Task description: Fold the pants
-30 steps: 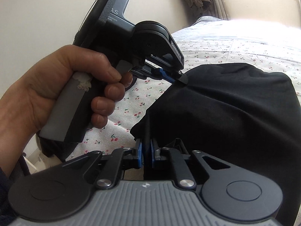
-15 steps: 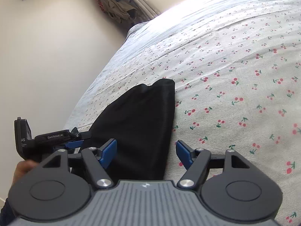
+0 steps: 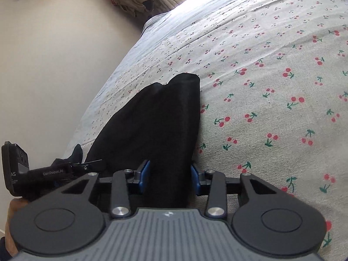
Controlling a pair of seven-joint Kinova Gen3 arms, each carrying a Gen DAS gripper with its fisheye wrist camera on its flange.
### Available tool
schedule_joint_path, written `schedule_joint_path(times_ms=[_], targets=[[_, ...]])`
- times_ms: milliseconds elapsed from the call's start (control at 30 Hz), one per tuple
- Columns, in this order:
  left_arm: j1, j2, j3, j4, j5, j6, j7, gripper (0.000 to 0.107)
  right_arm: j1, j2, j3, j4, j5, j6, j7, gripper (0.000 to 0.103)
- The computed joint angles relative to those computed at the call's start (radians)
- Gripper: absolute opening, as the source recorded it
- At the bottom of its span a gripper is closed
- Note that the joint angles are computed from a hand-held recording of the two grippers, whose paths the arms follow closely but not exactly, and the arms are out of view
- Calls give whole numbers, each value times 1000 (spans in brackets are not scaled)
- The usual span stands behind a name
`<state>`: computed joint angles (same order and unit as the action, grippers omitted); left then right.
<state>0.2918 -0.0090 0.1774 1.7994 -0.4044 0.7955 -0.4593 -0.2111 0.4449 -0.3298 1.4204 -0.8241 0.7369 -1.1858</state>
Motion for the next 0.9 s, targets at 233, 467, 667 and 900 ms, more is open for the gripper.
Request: schedule_joint_path(times_ms=[233,467,667,900], targets=[[9,5,4,-4,-24,9,25,71,-38,-15,3,25,50,-73,-21,17],[17,27,-3,-28,-24,13,3,70,-54,-30,7,23,99,-89,-41,0],[42,86,-5,-94,-1,-22,-1,58,-47,-59,31,9,158,-78,-49,0],[220,313,-32,-362,-105,31,49,52,-12,-69,130,-100,319,55,-82,0]])
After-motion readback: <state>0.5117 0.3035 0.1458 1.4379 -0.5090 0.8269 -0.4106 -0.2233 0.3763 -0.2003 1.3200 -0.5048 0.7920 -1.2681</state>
